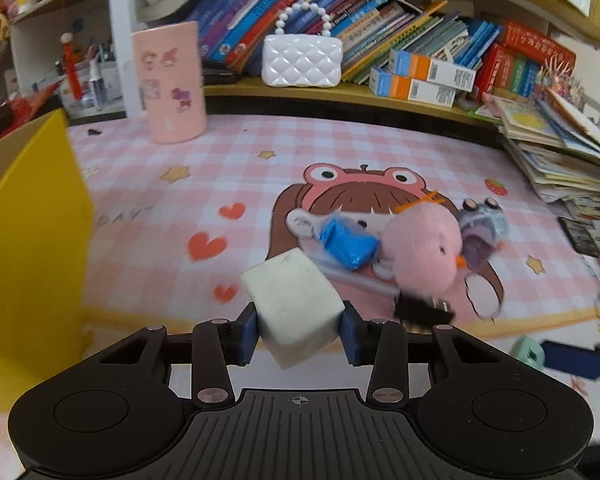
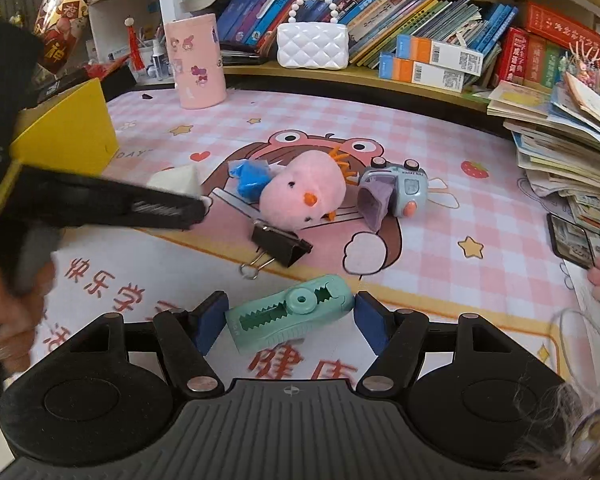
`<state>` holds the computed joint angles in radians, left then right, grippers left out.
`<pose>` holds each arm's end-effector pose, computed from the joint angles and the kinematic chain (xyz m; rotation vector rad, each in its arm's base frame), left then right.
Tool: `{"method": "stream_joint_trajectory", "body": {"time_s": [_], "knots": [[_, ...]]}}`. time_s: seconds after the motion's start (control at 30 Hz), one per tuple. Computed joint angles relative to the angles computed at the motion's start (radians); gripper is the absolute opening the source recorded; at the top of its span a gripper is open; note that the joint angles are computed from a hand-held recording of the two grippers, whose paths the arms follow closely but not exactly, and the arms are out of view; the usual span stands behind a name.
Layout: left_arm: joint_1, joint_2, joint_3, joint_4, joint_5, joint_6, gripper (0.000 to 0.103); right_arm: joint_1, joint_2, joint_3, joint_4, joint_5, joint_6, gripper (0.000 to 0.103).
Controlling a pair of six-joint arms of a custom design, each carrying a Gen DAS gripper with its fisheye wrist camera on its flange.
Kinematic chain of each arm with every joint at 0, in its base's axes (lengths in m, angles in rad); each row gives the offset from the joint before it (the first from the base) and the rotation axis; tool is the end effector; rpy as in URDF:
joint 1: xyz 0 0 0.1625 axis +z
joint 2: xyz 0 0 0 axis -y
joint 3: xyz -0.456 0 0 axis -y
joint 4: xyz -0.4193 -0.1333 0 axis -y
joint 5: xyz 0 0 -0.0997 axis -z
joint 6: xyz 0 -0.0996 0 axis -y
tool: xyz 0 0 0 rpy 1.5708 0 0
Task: Organize objects
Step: 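Carry the white cube and mint tape dispenser with both tools over the yellow box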
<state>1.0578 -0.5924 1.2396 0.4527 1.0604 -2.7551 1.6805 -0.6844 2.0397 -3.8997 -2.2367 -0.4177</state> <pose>-0.1670 -0.6673 0.0416 0.9791 2.4008 -0.6622 0.1331 -0.5526 0.0796 0.1813 -2.1887 1.0153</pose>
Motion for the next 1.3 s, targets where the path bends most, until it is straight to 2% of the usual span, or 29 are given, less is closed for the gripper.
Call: {"method": "stream_joint_trajectory", "body": {"time_s": [0.13, 0.23, 0.53, 0.93, 1.3], "knots": [[0.006, -0.101, 0.123, -0.038, 0.028, 0.016, 0.039, 0.037, 0.023, 0.004, -0.020, -0.053, 0.036, 0.067], [0.012, -0.173, 0.202, -0.059, 0.038, 0.027, 0.039, 0.066, 0.036, 0.010, -0.009, -0.087, 0.094, 0.067], [0.046, -0.329, 0.339, -0.072, 0.058, -0.009, 0.038, 0.154, 0.098, -0.008, 0.074, -0.155, 0.225, 0.067], [0.115, -0.493, 0.430, -0.067, 0.090, 0.036, 0.038, 0.271, 0.207, -0.101, 0.159, -0.204, 0.284, 0.067], [0.188, -0.609, 0.462, -0.034, 0.135, 0.111, 0.038, 0.367, 0.303, -0.188, 0.226, -0.239, 0.362, 0.067]]}}
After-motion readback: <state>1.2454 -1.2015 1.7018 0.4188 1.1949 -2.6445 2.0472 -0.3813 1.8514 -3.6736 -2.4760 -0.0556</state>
